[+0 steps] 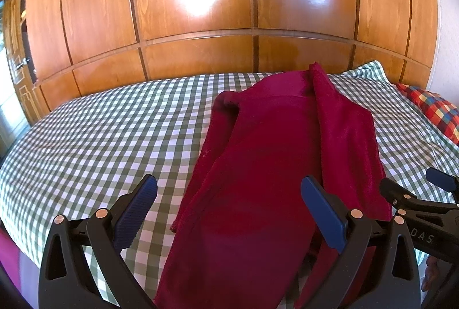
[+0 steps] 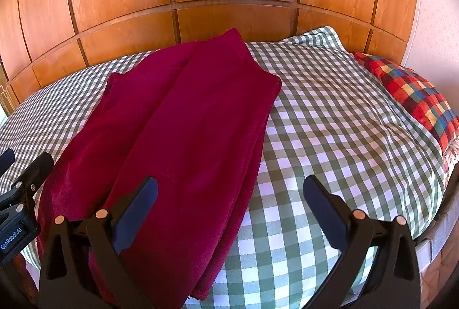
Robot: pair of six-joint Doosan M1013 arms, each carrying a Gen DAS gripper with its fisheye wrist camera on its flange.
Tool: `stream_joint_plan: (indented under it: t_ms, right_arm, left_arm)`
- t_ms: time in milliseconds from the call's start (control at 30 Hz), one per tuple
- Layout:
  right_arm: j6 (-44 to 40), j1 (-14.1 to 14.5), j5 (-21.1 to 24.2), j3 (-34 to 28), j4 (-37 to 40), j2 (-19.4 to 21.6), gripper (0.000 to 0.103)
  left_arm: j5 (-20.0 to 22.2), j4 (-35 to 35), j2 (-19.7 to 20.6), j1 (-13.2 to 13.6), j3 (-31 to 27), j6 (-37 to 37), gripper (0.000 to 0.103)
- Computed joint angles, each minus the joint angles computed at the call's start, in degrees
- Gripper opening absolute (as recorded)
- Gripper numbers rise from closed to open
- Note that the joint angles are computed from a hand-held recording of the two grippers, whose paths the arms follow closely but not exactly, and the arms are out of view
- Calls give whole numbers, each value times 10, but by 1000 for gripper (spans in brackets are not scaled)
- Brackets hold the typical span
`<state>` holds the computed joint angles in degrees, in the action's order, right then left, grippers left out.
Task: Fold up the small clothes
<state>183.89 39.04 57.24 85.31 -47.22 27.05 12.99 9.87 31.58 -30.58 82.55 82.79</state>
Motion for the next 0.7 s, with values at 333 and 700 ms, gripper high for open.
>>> stream_joint_plan:
  t_ms: [333,700]
  right_arm:
    - [1,1,-1,1,-1,0,101]
    - [4,2,-1,2,-2,0,101]
  left_arm:
    - [3,4,-1,0,1,-1,99]
    - [1,-2,-2,2,4,7,99]
